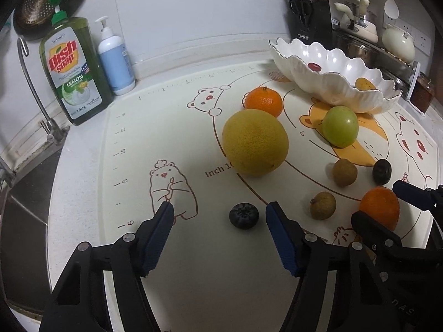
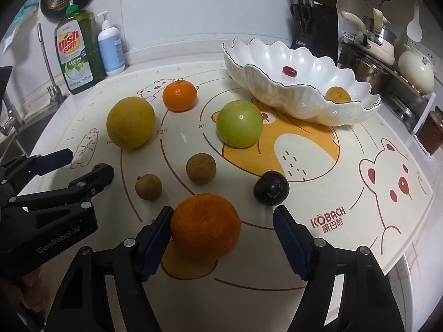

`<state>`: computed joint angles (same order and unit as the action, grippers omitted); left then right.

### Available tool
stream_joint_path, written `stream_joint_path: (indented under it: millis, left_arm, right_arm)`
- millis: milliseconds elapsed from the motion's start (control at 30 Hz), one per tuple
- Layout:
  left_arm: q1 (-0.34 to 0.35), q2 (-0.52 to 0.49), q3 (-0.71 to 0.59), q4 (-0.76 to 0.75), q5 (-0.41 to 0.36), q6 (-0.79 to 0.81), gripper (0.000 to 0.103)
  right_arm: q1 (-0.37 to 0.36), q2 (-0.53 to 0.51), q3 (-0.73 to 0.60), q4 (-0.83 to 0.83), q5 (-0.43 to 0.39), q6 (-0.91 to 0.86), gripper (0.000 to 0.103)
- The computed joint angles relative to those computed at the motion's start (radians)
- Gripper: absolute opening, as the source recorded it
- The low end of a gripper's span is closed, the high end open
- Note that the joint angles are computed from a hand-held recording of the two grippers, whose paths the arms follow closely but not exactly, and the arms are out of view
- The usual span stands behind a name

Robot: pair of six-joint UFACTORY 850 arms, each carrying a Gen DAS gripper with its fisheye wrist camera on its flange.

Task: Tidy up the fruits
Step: 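Grasp the large orange with the right tool while the left tool grasps the blueberry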

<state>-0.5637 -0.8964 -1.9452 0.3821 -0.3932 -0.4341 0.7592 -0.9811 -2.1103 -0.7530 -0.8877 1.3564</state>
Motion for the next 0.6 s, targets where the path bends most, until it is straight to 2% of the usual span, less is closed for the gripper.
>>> stream_joint_path:
  millis: [267, 400, 467, 600]
  left_arm:
    - [0.000, -0.017, -0.023, -0.051, -0.014, 0.052, 0.050]
    - [-0.004, -0.012, -0.017, -0.079, -0.008, 0.091, 0.037]
    - [-0.004, -0.011, -0.016, -0.100, -0.007, 0.109, 0.030]
    - [-0.006, -0.007, -0.011, -0.119, -0.006, 0.126, 0.024]
  right_arm:
    - [-0.008, 0.001, 0.007, 0.027, 0.036, -0.009, 0.066]
    - [-0.012, 0.015, 0.033, 0.030, 0.077, -0.004, 0.058]
    - [-0.012, 0.019, 0.040, 0.030, 0.095, -0.006, 0.049]
    - [-0.010, 0.021, 0.043, 0.028, 0.106, -0.010, 0.047]
